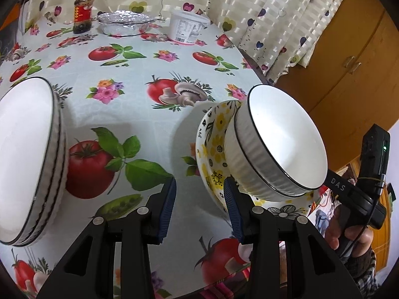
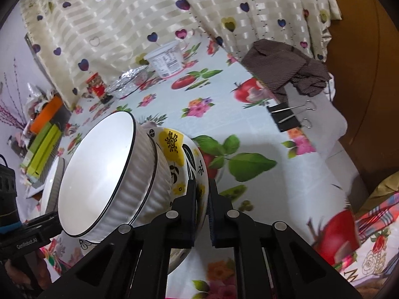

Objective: Organize plates and bowls
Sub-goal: 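Carry the floral plate with bowls using both tools toward the white plate stack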

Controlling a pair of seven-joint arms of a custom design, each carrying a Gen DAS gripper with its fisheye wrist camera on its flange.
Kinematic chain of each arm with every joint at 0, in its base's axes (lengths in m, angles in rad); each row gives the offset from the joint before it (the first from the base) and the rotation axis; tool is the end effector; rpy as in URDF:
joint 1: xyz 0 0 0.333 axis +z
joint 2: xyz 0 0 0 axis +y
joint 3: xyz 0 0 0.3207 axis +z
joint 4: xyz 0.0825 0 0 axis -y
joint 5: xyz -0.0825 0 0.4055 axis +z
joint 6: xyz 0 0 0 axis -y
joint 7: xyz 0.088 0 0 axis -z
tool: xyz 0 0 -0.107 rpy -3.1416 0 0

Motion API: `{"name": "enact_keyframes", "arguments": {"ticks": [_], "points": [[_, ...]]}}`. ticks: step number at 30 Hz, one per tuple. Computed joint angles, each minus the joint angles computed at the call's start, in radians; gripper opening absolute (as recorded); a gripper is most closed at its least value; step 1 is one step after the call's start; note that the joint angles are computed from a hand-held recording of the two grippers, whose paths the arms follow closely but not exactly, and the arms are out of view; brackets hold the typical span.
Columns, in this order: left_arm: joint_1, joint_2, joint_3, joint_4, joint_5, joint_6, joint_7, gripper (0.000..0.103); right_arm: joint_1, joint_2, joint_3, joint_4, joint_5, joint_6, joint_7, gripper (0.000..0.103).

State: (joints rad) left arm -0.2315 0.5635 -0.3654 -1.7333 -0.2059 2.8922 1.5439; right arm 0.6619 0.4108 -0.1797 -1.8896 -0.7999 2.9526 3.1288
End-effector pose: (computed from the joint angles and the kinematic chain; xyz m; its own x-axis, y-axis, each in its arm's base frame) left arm 0.6320 -0.3684 0.3323 -0.3473 -0.8681 0.3548 -0.8488 0.1302 -0.5124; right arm 0.5769 0.3676 0.3393 -0.1646 -0.9296 -0.3296 -0.7327 0.3390 -0.5901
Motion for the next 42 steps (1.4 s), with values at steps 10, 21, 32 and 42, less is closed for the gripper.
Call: {"name": "enact_keyframes", "arguments": {"ticks": [10, 21, 32, 42], "points": [[-0.03, 0.056, 0.019, 0.081, 0.027, -0.049, 0.015, 0.041, -0.013, -0.032, 0.016, -0.028, -0.069, -0.041, 0.046, 0.01], [-0.037, 0.109, 0.018, 0.149, 0.046, -0.083, 0.035, 0.041, -0.054, -0.024, 0.068, -0.009, -0.083, -0.092, -0.023, 0.018], [-0.07, 0.137, 0.054, 0.181, 0.08, -0.069, 0.016, 0.048, -0.064, -0.008, 0.056, -0.021, 0.001, -0.019, -0.092, 0.028], [-0.069, 0.144, 0.052, 0.186, 0.098, -0.052, -0.005, 0.047, -0.068, 0.003, 0.036, -0.068, 0.169, 0.113, -0.208, 0.038]]}}
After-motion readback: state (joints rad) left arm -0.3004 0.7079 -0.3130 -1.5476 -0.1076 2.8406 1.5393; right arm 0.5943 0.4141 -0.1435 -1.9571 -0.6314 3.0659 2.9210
